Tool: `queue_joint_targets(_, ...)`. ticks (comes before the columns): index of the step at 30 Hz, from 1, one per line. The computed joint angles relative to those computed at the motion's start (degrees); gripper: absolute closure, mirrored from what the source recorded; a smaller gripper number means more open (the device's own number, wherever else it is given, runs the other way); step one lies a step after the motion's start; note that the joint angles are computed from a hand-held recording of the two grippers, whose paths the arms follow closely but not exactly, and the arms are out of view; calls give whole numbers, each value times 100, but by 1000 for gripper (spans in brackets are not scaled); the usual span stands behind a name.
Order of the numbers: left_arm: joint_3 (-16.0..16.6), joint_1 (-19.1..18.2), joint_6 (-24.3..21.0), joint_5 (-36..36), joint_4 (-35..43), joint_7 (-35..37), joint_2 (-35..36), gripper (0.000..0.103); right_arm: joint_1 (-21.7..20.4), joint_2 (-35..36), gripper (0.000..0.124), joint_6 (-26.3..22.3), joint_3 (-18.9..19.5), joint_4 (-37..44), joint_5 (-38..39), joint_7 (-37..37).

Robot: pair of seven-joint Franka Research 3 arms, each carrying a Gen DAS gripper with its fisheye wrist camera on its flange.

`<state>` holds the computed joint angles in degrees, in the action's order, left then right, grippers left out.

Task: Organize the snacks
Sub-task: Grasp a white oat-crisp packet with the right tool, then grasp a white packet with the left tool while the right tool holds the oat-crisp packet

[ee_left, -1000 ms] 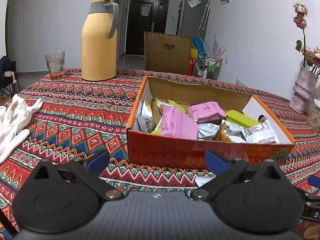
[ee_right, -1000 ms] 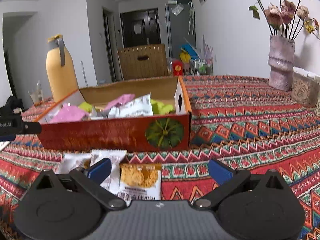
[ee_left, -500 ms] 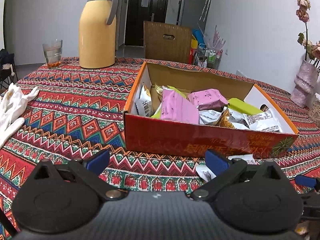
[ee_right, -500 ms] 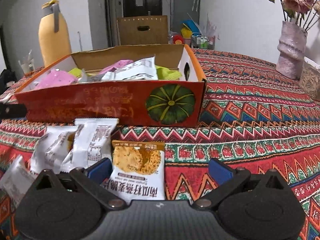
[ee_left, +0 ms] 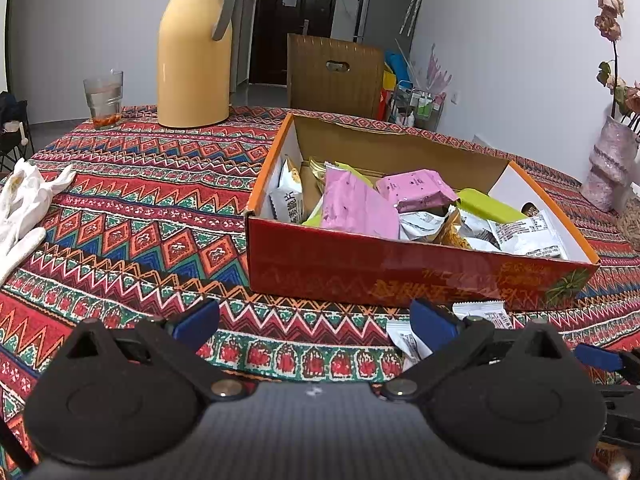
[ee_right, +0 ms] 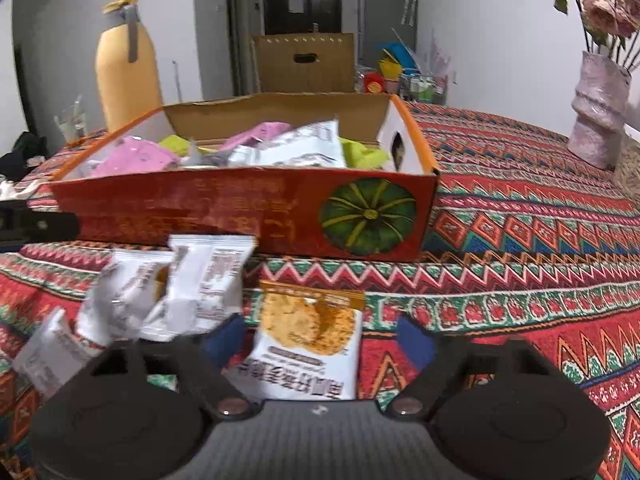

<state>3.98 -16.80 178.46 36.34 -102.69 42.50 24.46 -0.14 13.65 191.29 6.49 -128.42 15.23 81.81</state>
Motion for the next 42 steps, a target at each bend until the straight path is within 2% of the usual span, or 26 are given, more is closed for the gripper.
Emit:
queue_joint_targets(1,8,-8,9,3,-6,-6,-1,0,2,-20,73,23,6,-19,-6,-2)
queue_joint_targets(4,42,-38,24,17,-13,-25,-3,0,-471,-86,84,28,459,-90,-148,193)
queue_joint_targets(5,54,-49,29,25,-17,-34,-5,0,-461,-105,86,45,446,-114,-159,230)
queue_joint_targets(7,61,-55,25,28,-17,-42,-6,0,-157,-152,87,145,166,-186,-77,232)
queue_joint_targets(11,15,-24,20,12,-15,-7,-1,0,182,-270,87,564,-115,-434,-34,292)
queue_joint_targets(13,-213,143,-110,-119,26,187,14,0,337,-357,87,777,-247,-573,20,328)
queue_joint_targets(18,-1225,940,-227,-878,-222,1200,-183,0,547,-594,87,1335,-410,-969,42,509)
queue_joint_targets(24,-1523,1054,-354,-1308,-703,2071,-555,0,636,-782,87,1675,-511,-1341,-72,690)
queue_joint_targets(28,-1398,839,-473,-1317,-888,2293,-691,0,611,-867,87,1804,-536,-1562,-305,975)
queue_joint_targets(35,-1502,754,-756,-1579,-1020,2606,-716,0,487,-920,87,1986,-573,-1809,-976,1620)
queue_joint_targets(41,-1298,497,-986,-1467,-921,2364,-602,0,396,-942,87,2092,-615,-1930,-1436,2021)
queue_joint_targets(42,-1112,334,-962,-1242,-919,2134,-598,0,382,-947,87,2110,-623,-1950,-1494,2072)
